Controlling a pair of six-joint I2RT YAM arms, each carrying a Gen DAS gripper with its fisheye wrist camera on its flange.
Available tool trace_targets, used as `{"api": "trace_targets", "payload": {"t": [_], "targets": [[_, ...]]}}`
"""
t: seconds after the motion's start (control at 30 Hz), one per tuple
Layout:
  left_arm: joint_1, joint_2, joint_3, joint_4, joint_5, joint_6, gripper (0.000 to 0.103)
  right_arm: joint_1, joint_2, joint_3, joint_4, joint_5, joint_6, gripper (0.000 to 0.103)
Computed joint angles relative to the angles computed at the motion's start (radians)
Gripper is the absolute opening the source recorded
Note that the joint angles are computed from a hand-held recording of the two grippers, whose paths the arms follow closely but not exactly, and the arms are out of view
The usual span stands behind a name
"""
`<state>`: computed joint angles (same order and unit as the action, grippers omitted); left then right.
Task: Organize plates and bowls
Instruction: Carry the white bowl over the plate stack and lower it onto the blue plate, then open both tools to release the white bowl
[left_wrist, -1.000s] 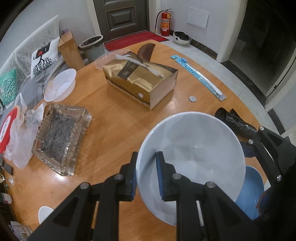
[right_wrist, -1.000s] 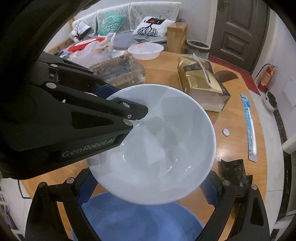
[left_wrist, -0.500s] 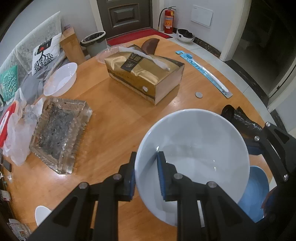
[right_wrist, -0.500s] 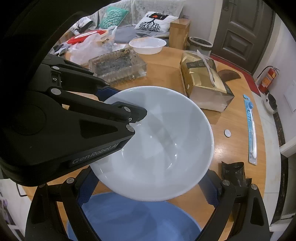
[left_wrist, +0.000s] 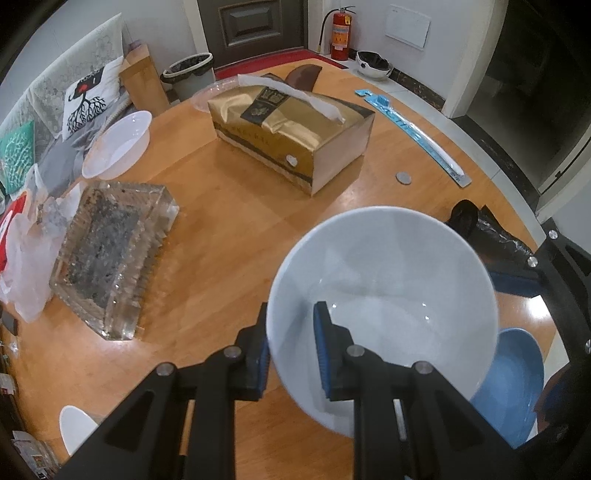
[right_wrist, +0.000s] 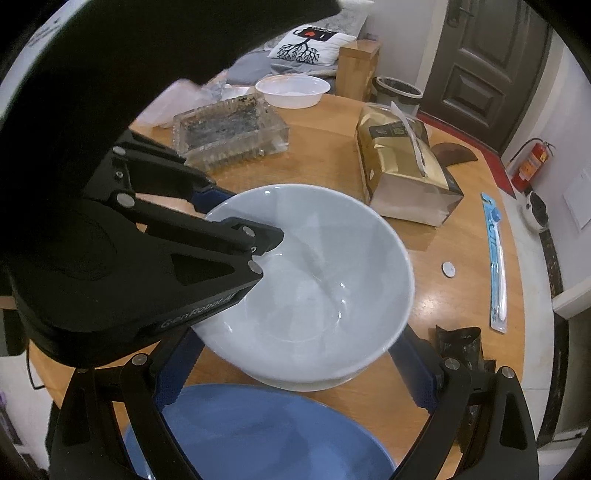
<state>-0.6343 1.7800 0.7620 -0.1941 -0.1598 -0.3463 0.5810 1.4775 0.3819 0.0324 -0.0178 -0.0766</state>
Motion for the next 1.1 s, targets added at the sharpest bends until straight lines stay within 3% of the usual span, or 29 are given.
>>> {"api": "trace_targets", "payload": {"t": [0.37, 0.57, 0.77, 0.9, 1.0, 1.1], "targets": [[-0.011, 0.004, -0.021, 0.029, 0.006, -0.008, 0.018, -0.011, 0.017, -0.009, 0.015, -0.003, -0.006, 0.094], [-0.006, -0.083, -0.069, 0.026, 0.007, -0.016, 0.018, -0.004, -0.043, -0.039, 0.017, 0.015, -0.007, 0.094], [0.028, -0.286, -0.157, -0.023, 0.023, -0.013, 0.018, 0.052, -0.249, -0.085, -0.057, 0.030, 0.034, 0.094], [0.080, -0.469, -0.217, -0.126, 0.001, 0.013, 0.022, 0.176, -0.378, -0.089, -0.097, 0.072, 0.086, 0.094], [0.153, -0.636, -0.272, -0.221, -0.014, 0.056, 0.031, 0.316, -0.390, -0.078, -0.086, 0.146, 0.170, 0.097], [0.289, -0.805, -0.328, -0.320, 0.007, 0.139, 0.031, 0.477, -0.314, -0.052, -0.009, 0.254, 0.242, 0.100]]}}
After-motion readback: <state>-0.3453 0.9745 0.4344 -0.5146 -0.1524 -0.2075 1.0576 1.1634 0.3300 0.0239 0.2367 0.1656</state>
